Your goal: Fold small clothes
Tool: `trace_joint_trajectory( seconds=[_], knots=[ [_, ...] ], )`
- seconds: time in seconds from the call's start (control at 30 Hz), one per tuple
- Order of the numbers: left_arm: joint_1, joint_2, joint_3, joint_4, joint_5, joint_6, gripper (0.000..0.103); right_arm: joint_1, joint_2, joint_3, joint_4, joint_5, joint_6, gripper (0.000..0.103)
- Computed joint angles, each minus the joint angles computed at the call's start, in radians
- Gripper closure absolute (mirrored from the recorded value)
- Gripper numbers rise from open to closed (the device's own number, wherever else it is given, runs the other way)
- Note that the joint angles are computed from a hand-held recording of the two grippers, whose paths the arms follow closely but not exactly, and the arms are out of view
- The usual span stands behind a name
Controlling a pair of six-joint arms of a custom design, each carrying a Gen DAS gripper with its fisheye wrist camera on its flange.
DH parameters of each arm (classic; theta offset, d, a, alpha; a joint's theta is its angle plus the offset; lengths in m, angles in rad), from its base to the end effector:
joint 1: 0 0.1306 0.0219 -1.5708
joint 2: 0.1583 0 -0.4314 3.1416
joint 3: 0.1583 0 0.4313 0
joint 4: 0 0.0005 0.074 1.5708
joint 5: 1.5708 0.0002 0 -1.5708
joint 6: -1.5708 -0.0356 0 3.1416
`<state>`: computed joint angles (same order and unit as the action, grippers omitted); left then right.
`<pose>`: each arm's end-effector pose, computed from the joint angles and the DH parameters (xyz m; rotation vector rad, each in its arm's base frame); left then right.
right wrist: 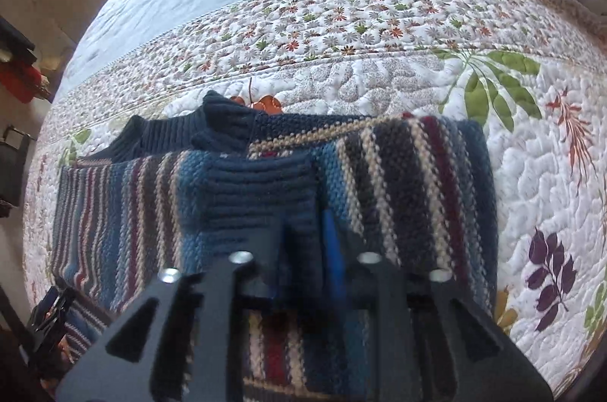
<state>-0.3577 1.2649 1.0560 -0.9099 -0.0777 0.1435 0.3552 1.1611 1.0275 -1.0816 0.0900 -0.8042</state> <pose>0.4017 -0.1477 0.3693 0.2631 2.6716 -0.0520 0.3575 0.1287 0.3883 0.6433 2.7154 0.1695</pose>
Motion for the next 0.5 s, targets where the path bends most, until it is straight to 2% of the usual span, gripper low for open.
trace_joint_trajectory(
  seconds=[0.1,0.27,0.3,0.4,0.43,0.5],
  knots=[
    [-0.005,-0.001,0.000,-0.002,-0.008,-0.005,0.015,0.015,-0.041,-0.005,-0.026,-0.008,0.004,0.062],
    [-0.016,-0.004,-0.002,0.001,-0.018,-0.008,0.013,0.015,-0.073,-0.040,-0.006,-0.131,-0.004,0.063],
    [-0.017,-0.003,-0.002,0.002,-0.020,-0.009,0.013,0.020,-0.069,-0.041,-0.009,-0.132,-0.003,0.066],
    [-0.021,0.000,-0.005,0.004,-0.028,-0.008,0.012,0.031,-0.051,-0.028,-0.022,-0.081,0.010,0.091],
    [-0.023,0.001,-0.005,0.004,-0.032,-0.008,0.012,0.028,-0.056,-0.031,-0.026,-0.073,0.006,0.095],
    [-0.026,0.004,-0.007,0.006,-0.039,-0.010,0.012,0.017,-0.065,-0.041,-0.023,-0.073,-0.002,0.096]
  ],
)
